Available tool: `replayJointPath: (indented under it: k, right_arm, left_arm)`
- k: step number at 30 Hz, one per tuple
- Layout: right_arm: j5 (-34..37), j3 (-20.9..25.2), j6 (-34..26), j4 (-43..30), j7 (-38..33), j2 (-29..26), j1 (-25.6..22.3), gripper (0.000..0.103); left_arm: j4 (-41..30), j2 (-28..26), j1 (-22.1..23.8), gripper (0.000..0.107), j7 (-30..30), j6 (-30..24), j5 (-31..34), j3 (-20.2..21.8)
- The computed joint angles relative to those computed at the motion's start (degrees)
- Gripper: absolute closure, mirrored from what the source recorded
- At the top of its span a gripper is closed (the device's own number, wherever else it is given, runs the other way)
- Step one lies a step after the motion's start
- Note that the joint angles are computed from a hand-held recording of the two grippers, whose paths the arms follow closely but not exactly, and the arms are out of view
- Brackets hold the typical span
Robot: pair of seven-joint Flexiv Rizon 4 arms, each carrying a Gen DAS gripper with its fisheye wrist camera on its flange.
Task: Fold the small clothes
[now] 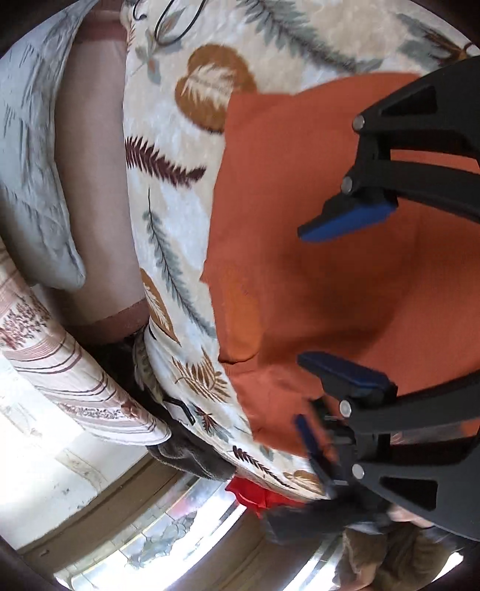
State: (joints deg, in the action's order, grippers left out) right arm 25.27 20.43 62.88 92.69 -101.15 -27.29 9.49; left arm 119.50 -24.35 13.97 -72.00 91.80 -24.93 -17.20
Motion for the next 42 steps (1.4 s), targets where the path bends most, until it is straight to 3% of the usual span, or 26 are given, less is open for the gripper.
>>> replayJointPath:
  k: [2, 5, 7, 8, 9, 11, 13, 14, 15, 19, 23, 26, 28, 31, 34, 36, 38, 42]
  right_arm:
    - [-0.4, 0.4, -3.0, 0.0, -1.1, -0.4, -0.3, 0.037]
    - [-3.4, 0.1, -5.0, -0.1, -4.1, -1.8, 1.8, 0.037]
    - [-5.0, 0.0, -5.0, -0.4, -4.9, -3.1, 3.5, 0.037]
    - [-5.2, 0.3, -5.3, -0.8, -5.5, -3.8, 3.7, 0.037]
    - [-5.9, 0.1, -5.0, -1.1, -5.6, -4.4, 4.5, 0.037]
    - [-7.6, -0.6, -3.7, -0.9, -5.2, -5.1, 6.1, 0.040]
    - [-11.1, -2.6, -2.0, 0.2, -2.9, -5.3, 8.4, 0.068]
    - [-12.6, -3.3, -1.1, 0.7, -1.6, -5.3, 9.2, 0.088]
    - [-14.2, -4.0, 0.3, 1.6, -0.6, -5.1, 9.9, 0.097]
    - [-14.0, -0.6, 2.5, 1.9, -1.2, -4.6, 7.7, 0.097]
    - [-11.4, 4.1, 3.1, 0.6, -5.8, -5.0, 6.2, 0.097]
    - [-10.1, 6.2, 2.3, 0.3, -9.2, -5.5, 6.7, 0.097]
    - [-11.1, 5.4, 0.6, 0.3, -9.7, -6.4, 8.4, 0.097]
    - [-12.2, 4.1, -0.5, 1.4, -9.4, -6.5, 9.8, 0.074]
    - [-9.6, 4.6, -0.5, 1.9, -9.7, -4.5, 7.9, 0.065]
    - [-9.8, 2.0, 1.9, 3.3, -7.3, -2.6, 8.1, 0.054]
    - [-13.2, -2.5, 4.5, 4.7, -2.4, -1.5, 9.7, 0.050]
    - [-26.4, -16.9, 11.6, 8.6, 12.9, -1.6, 16.0, 0.044]
  left_arm:
    - [-2.9, -1.6, -3.1, 0.030, -1.4, -1.5, 0.6, 3.5]
    - [-4.5, -3.4, 0.2, 0.031, 0.0, -3.7, -1.6, -0.7]
    - [-5.3, -4.5, 2.3, 0.039, 1.5, -5.9, -4.1, -3.8]
    - [-5.7, -4.8, 1.7, 0.062, 1.9, -6.8, -4.6, -3.4]
    - [-6.6, -5.2, 0.6, 0.095, 2.0, -8.6, -4.5, -2.0]
    - [-7.2, -5.5, -1.6, 0.100, 2.4, -9.5, -4.6, 0.1]
    - [-6.2, -4.9, -1.1, 0.100, 4.4, -8.0, -5.9, -0.9]
    - [-5.5, -4.3, 0.0, 0.101, 5.6, -7.7, -7.1, -2.1]
    - [-4.4, -3.3, 1.6, 0.101, 7.4, -7.4, -8.6, -3.8]
    - [0.1, 2.3, 5.7, 0.101, 13.1, -7.3, -14.5, -6.4]
    - [4.5, 9.6, 8.7, 0.101, 20.1, -10.9, -21.3, -6.1]
    - [5.4, 13.1, 8.4, 0.100, 18.6, -17.7, -17.2, -0.4]
    - [4.0, 12.2, 6.1, 0.100, 11.1, -21.6, -6.0, 6.2]
    - [3.7, 10.0, 3.3, 0.100, 6.1, -22.4, -1.1, 11.6]
    - [6.1, 9.2, 3.2, 0.099, 10.8, -19.3, -9.6, 10.6]
    - [6.8, 9.2, 2.3, 0.097, 13.0, -18.0, -12.9, 10.7]
    - [6.9, 9.3, 1.0, 0.094, 14.4, -17.1, -14.5, 11.5]
    - [6.9, 8.5, -1.5, 0.092, 15.9, -15.9, -16.8, 13.4]
